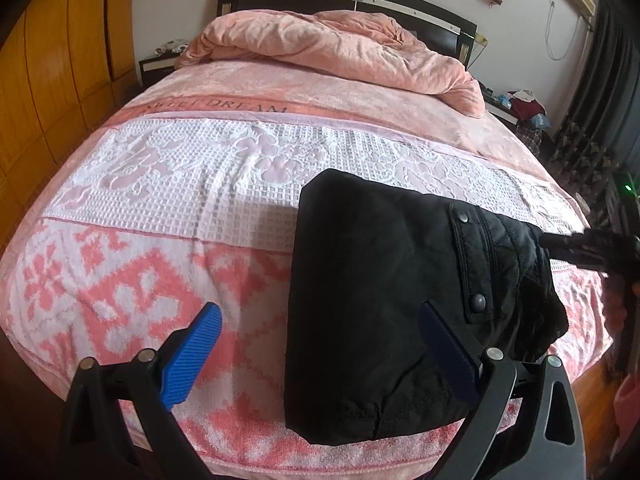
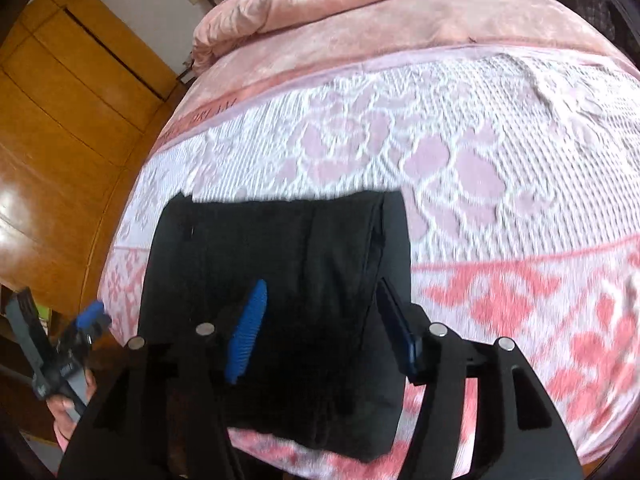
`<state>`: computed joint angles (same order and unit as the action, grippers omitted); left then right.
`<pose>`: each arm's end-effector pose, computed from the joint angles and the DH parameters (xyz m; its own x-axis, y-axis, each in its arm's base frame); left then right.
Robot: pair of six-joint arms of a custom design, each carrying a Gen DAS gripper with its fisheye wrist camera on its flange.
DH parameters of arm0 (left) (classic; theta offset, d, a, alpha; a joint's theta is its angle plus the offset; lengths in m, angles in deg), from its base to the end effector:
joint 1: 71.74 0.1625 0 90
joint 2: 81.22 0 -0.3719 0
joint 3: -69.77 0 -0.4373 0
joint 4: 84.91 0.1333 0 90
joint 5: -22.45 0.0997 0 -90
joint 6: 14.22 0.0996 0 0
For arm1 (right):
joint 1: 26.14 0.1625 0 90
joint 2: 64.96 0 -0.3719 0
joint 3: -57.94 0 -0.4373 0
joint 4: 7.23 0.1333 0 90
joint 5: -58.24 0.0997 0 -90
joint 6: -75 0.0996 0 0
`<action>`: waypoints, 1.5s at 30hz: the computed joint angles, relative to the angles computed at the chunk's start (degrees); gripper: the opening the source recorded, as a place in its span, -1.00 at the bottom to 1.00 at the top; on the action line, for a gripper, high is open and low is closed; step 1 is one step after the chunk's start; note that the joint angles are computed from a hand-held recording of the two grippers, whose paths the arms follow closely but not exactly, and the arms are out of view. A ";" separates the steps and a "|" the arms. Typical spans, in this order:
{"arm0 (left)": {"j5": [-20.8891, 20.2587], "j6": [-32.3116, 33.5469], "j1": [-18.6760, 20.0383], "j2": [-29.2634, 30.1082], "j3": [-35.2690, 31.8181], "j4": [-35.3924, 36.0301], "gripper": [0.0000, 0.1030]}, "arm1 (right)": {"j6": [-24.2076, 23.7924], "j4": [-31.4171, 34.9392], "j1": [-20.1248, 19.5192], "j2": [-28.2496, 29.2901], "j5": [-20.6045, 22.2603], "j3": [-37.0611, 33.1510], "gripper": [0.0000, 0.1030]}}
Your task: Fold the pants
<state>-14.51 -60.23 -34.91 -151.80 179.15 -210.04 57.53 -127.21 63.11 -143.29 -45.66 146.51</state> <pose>-0.3207 -0.5062 0.1731 -0.7966 -0.0748 -0.5999 0.3249 0.7838 -0.5293 0.1011 -0.6334 0.3916 -0.9285 -0.1930 0.3171 -0.2793 0.9259 -0.2543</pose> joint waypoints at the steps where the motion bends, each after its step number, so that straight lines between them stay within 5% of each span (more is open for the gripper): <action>1: -0.03 0.09 -0.01 -0.03 0.05 0.00 0.92 | 0.39 0.50 -0.06 0.82 -0.25 -1.02 0.13; 3: -0.01 0.31 -0.10 -0.01 0.08 -0.04 0.92 | 1.36 1.53 -0.29 3.14 -0.73 -3.48 0.10; 7: -0.12 0.16 0.19 0.66 -0.61 0.83 0.92 | 4.21 6.02 -2.85 4.90 5.98 -6.31 -0.43; 11: -0.65 0.10 0.42 1.30 -1.13 0.84 0.92 | 3.90 6.29 -2.58 5.29 7.21 -6.89 -0.86; 19: -0.83 1.69 0.44 2.79 -2.29 0.34 0.92 | 1.92 3.24 -0.68 5.24 4.40 -7.66 -0.91; 26: -1.05 3.14 -0.04 3.72 -2.79 -0.88 0.92 | 3.31 5.86 -2.01 7.60 1.31 -9.16 -0.84; 30: -0.55 3.65 -0.41 3.97 -3.05 -0.84 0.92 | 3.33 4.73 -2.81 6.09 3.27 -7.42 -0.64; 37: -0.47 4.06 -0.95 3.81 -2.62 -2.35 0.92 | 2.19 4.07 -3.28 -2.11 5.74 0.11 -0.03; 45: -0.50 4.75 -1.57 3.66 -2.22 -3.02 0.92 | 4.08 4.70 -5.06 -11.11 9.62 9.26 0.15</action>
<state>-15.01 -55.48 -36.48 -148.14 176.93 -213.06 61.61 -122.51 58.05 -154.40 -36.05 155.77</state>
